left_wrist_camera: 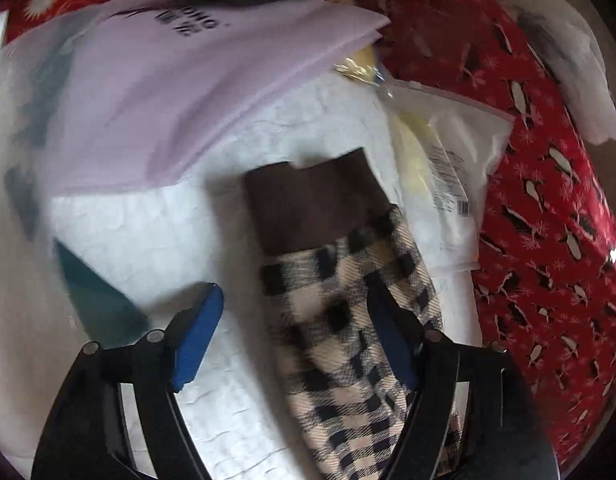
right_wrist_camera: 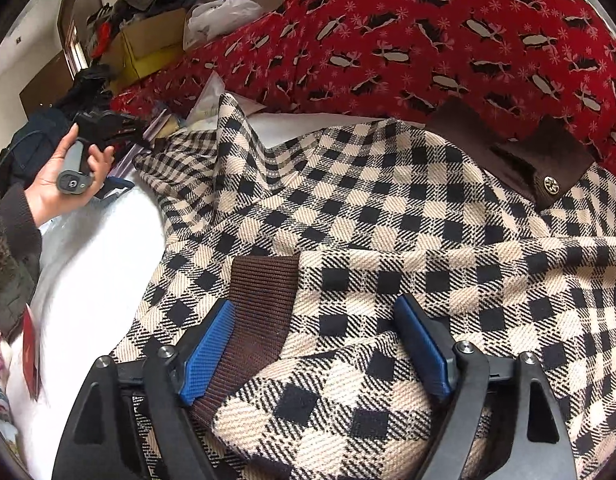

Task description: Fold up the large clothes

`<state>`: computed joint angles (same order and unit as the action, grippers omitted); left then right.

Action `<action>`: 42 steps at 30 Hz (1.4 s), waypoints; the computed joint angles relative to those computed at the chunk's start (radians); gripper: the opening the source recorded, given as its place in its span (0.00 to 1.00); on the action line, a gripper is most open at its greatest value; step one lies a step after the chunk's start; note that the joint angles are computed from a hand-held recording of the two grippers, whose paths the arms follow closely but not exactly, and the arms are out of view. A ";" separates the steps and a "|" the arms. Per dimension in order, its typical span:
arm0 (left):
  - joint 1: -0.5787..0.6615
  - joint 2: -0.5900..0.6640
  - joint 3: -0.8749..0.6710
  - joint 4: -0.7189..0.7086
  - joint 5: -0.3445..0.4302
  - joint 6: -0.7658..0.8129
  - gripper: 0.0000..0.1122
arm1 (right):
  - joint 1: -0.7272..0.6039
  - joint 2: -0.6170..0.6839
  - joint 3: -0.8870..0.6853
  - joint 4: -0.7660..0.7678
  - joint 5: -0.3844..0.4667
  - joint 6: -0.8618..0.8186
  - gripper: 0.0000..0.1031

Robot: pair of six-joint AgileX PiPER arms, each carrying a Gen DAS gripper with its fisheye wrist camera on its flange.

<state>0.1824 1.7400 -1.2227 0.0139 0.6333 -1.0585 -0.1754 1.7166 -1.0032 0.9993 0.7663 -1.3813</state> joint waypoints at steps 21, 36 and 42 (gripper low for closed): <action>-0.485 -0.264 -0.151 0.340 0.252 -0.255 0.01 | -0.207 -0.055 -0.134 -0.088 0.132 0.153 0.80; -0.927 0.150 -0.679 0.407 0.459 -0.345 0.01 | -0.463 0.146 -0.272 -0.216 0.032 0.116 0.82; -0.992 0.421 -0.904 0.288 0.505 -0.268 0.01 | -0.481 0.159 -0.282 -0.191 0.061 0.093 0.83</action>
